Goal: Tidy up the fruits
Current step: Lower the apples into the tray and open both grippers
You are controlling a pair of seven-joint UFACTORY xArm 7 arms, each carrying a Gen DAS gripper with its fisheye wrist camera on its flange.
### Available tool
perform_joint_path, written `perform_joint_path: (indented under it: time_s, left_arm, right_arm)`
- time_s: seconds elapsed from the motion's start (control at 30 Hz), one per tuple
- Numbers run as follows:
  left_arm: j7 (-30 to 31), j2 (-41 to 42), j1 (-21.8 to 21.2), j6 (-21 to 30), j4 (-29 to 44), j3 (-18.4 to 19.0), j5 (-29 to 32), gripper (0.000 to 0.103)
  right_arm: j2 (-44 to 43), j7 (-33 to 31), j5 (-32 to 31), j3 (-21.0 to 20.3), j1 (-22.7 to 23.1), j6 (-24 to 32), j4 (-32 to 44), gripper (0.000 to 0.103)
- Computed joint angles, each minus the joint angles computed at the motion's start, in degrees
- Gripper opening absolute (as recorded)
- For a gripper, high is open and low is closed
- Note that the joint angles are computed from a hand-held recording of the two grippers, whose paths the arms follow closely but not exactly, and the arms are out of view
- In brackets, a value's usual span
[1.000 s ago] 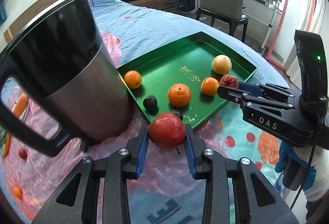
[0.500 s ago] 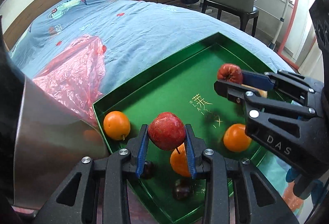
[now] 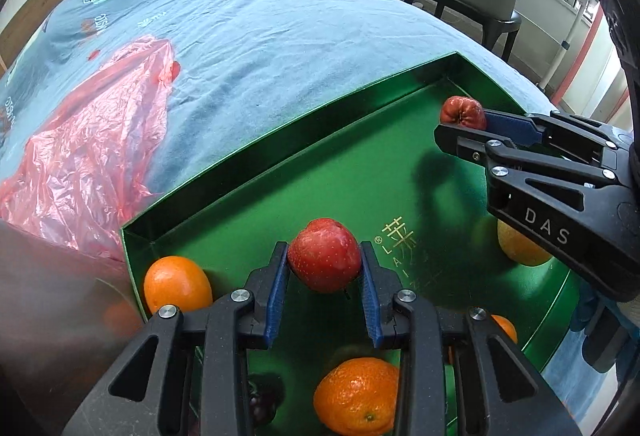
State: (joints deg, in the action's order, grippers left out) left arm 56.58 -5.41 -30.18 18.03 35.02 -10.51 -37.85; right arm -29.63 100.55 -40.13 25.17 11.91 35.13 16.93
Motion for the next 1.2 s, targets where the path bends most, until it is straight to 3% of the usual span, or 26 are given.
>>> perform_joint_path:
  time_s: [0.47, 0.57, 0.6, 0.67, 0.73, 0.8, 1.03, 1.2]
  left_arm:
    - [-1.5, 1.7, 0.8, -0.2, 1.0, -0.8, 1.8, 0.030]
    - [-2.9, 1.6, 1.5, 1.8, 1.6, -0.6, 2.7, 0.032]
    - [-2.3, 1.3, 1.7, 2.3, 1.7, -0.4, 2.0, 0.035]
    - [0.2, 0.0, 1.7, 3.8, 1.5, 0.3, -0.4, 0.040]
    - [1.8, -1.6, 1.6, 4.4, 0.9, 0.8, -1.7, 0.044]
    - [2.7, -3.5, 1.3, 4.9, 0.1, 1.3, -2.4, 0.046]
    - [6.0, -10.6, 0.1, 8.2, -3.8, 4.3, -3.5, 0.048]
    - [7.3, -17.5, -0.4, 12.5, -7.5, 7.4, -3.2, 0.048]
  right_arm:
    - [3.7, -2.5, 1.8, -2.1, -0.4, -2.7, 0.4, 0.019]
    - [3.1, -2.5, 2.3, -2.2, 0.0, -2.6, 0.2, 0.019]
    - [2.7, -2.2, 2.5, -2.0, 0.1, -2.3, 0.1, 0.024]
    - [1.3, -1.4, 2.8, -1.3, 0.4, -1.6, -0.2, 0.043]
    - [-0.2, -0.8, 3.1, -0.4, 1.0, -0.3, -0.3, 0.072]
    - [-1.6, -0.7, 4.4, 0.2, 2.2, 1.8, -0.2, 0.081]
    - [-8.1, 2.4, 9.8, 2.9, 7.2, 8.6, -0.9, 0.092]
    - [-11.4, 6.5, 12.3, 6.8, 10.5, 13.6, 0.2, 0.093]
